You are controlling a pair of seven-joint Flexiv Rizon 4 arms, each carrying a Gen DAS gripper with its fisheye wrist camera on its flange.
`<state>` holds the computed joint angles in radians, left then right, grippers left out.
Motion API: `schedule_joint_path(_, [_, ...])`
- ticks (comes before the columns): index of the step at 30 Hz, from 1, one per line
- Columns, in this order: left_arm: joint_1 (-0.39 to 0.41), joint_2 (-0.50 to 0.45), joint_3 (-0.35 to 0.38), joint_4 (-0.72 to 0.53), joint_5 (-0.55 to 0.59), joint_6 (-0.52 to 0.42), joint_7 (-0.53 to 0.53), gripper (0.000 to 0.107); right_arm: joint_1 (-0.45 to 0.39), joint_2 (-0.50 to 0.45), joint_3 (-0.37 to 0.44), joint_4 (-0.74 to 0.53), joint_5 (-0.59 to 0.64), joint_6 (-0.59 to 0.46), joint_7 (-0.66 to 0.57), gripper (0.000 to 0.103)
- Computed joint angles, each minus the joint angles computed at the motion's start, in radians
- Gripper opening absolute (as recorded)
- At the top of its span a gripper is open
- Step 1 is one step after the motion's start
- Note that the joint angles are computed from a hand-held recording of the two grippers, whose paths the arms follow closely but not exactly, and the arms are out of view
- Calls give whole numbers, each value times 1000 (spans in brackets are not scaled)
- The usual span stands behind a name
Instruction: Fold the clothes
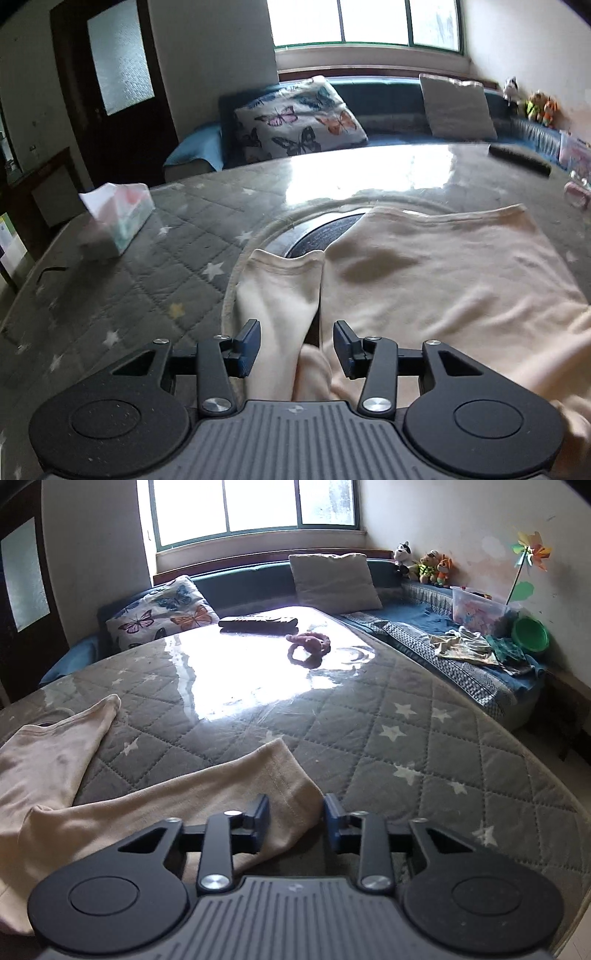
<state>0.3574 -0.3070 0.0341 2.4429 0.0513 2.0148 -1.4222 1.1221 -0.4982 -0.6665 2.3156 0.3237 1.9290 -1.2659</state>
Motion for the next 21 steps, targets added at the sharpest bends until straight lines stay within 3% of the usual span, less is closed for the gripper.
schedule_joint_path(2, [-21,-28,14,-32,-29,-26,15,43,0,-7,-2,-7,0,1,1,10])
schedule_joint_path(4, [-20,-44,19,-44,-48,-38,20,16,-4,-17,-2,-16,-4,0,-2,9])
schedule_joint_path(6, [7,-47,6,-47,-61,-48,2,7,10,-31,-21,-23,-3,-2,-7,8])
schedule_joint_path(13, [-45,-24,111,16,-195,72,-71,4,73,-85,-122,-47,4,-4,-16,8])
schedule_joint_path(15, [-86,-23,151,44,-278,101,-61,4,88,-100,-146,-54,6,-11,-11,8])
schedule_joint_path(17, [-46,-8,146,63,-263,81,-88,5,91,-110,-157,-62,-3,-39,2,8])
schedule_joint_path(19, [-33,3,155,86,-271,56,-87,9,54,-99,-123,-72,-38,-71,20,8])
schedule_joint_path(21, [-43,15,179,116,-282,60,-60,11,67,-117,-143,-67,-56,-62,27,10])
